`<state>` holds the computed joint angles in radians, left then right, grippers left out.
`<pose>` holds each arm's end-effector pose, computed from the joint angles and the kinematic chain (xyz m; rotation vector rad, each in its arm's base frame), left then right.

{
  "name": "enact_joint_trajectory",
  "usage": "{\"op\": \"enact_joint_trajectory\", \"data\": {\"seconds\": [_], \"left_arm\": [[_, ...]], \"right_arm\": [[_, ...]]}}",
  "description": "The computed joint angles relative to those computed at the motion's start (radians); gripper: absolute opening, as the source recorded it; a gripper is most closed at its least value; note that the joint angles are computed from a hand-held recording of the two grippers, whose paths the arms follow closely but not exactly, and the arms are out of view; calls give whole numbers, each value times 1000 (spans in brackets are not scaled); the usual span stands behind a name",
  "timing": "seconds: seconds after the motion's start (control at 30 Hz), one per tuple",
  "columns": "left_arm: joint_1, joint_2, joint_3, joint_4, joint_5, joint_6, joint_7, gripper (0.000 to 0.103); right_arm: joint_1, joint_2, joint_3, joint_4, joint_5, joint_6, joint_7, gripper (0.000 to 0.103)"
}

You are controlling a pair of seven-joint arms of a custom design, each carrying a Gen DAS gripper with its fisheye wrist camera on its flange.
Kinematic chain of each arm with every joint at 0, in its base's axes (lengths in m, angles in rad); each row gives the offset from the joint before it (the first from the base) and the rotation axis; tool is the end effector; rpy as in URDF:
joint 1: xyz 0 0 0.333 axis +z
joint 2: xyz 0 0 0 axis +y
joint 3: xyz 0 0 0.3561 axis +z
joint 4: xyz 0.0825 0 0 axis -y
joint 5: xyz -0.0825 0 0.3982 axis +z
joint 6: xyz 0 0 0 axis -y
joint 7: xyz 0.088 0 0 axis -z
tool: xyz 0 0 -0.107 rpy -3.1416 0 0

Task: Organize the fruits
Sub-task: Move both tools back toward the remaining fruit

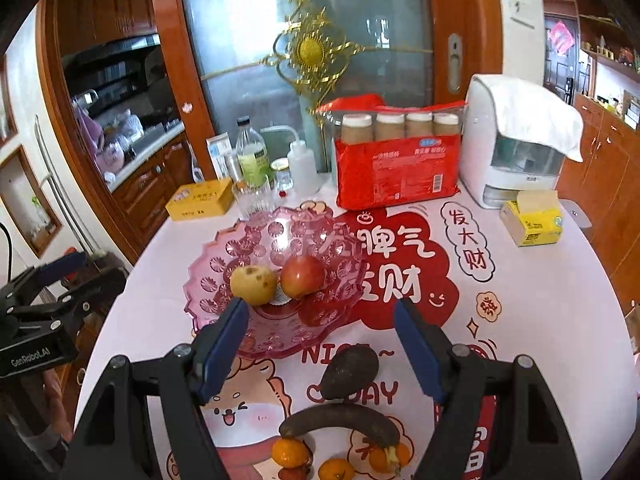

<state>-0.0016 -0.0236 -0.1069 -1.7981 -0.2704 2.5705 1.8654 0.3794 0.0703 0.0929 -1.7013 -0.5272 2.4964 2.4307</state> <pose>0.6154 -0.0635 0.6786 -1.5633 1.9868 -0.9095 0.5790 0.2966 0.6615 -1.6294 1.7737 -0.6765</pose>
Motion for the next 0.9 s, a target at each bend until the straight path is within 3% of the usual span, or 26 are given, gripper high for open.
{"op": "enact_joint_trajectory", "data": {"seconds": [0.23, 0.37, 0.5, 0.6, 0.9], "left_arm": [[-10, -128, -2, -119, 1, -51, -59, 97], [-9, -211, -14, -204, 22, -44, -117, 97], [-15, -267, -21, -255, 33, -66, -161, 98], [-22, -303, -22, -299, 31, -62, -174, 97], [8, -382, -80, -446, 170, -56, -279, 97]], "right_arm": [[-12, -118, 15, -122, 9, -32, -34, 76], [-26, -201, 24, -214, 41, 2, -62, 77], [-37, -266, 45, -271, 56, -11, -73, 86], [-43, -316, 57, -333, 52, 15, -77, 88], [-24, -368, 87, -446, 76, 1, -118, 88]]}}
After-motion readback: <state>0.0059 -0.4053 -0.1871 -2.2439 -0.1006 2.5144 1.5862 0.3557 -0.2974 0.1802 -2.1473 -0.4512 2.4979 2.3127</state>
